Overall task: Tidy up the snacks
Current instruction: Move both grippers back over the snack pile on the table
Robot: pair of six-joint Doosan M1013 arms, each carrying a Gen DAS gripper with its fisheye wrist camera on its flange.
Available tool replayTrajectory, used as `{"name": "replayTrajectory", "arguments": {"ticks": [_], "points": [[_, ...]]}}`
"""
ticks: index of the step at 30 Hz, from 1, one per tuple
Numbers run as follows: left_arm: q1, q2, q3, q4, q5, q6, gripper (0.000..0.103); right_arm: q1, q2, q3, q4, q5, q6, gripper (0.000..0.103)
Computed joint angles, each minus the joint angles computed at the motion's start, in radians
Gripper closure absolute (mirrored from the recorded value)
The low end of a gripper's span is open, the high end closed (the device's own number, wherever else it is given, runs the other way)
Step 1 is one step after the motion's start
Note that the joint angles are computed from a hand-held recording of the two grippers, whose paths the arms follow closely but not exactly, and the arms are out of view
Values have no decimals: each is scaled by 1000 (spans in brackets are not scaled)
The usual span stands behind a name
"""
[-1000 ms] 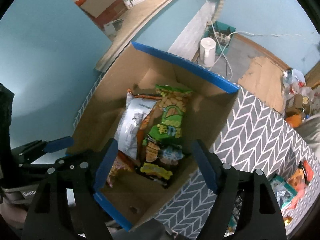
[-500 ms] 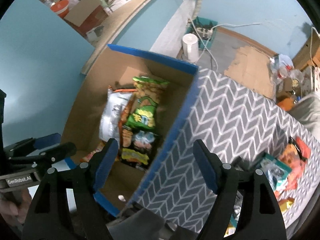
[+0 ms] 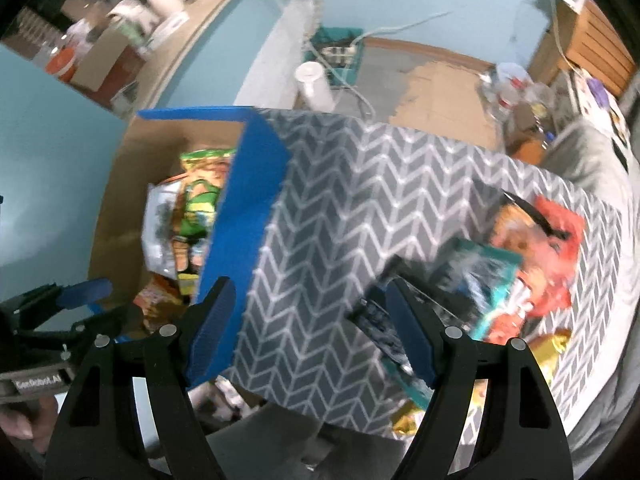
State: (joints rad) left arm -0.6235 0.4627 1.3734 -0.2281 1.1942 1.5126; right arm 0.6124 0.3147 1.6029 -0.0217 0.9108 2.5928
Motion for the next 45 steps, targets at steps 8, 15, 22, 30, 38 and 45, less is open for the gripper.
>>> {"name": "replayTrajectory", "arguments": {"ticks": [8,15,22,30,38,45], "points": [[-47,28,-38,-9,39,55,33,-2,-77,102,-33,-15,170,25],[-75,49,-57,-9,59,59,33,-4,-134,175,-59,-3,290,25],[-99,80,-84,-31,95,47,33,-8,-178,236,-69,10,372,25],[-118,117,-111,-54,126,-1,33,-10,-211,300,-60,17,447,25],[-129,170,-151,-92,175,-102,31,-17,-214,353,-11,-7,491,25],[-134,206,-182,-94,177,-181,28,-23,-207,383,23,-32,544,25]]}}
